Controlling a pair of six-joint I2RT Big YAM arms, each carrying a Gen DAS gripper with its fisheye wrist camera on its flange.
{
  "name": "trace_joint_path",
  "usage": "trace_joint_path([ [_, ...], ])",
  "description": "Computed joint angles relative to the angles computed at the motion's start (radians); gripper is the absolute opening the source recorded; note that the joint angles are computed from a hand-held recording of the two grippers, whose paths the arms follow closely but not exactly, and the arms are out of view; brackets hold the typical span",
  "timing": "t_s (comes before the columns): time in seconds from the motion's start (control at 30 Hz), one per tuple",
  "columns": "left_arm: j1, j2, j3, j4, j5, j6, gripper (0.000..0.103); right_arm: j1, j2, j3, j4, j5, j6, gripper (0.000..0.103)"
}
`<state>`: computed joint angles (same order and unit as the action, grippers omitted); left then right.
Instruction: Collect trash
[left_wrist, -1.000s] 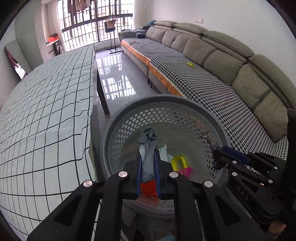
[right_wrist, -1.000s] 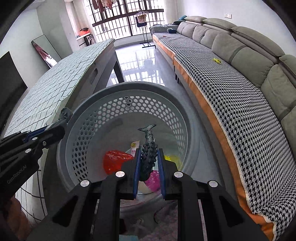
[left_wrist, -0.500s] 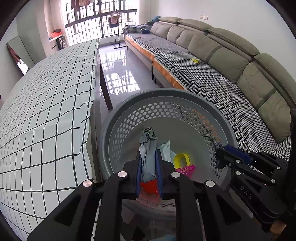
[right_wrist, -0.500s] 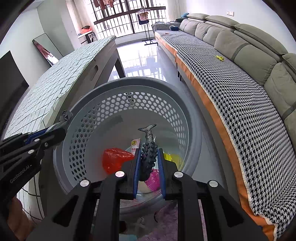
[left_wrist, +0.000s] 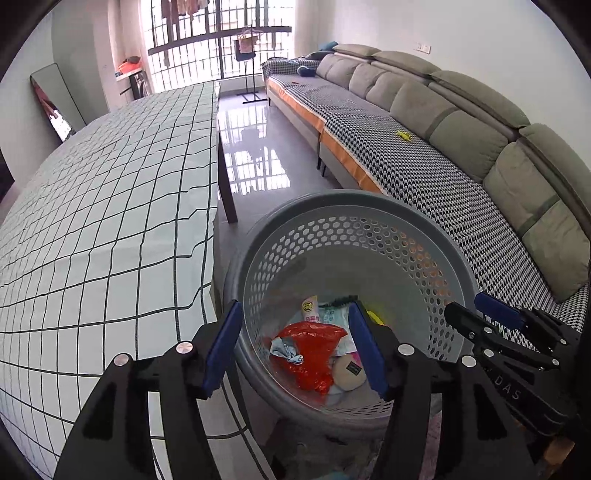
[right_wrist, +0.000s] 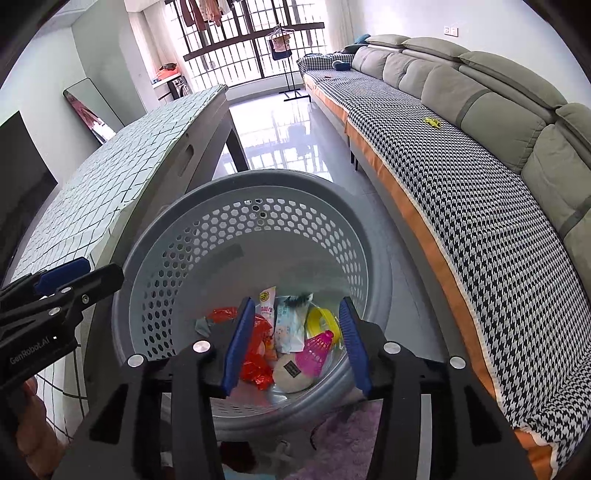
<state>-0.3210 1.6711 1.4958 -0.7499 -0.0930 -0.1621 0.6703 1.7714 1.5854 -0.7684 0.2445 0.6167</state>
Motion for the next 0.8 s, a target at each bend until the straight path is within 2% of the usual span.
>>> trace_joint_path([
  [0.47,0.004,-0.033,-0.022,0.005,-0.019,-0.001,0.064,0.011,-0.019,-0.019,0.011,0.019,0.025,0.051],
  [0.8,0.005,-0.05,-0.038,0.01,-0.037,-0.005,0.072,0.018,-0.027,-0.033,0.001,0.044,0.042,0.052],
])
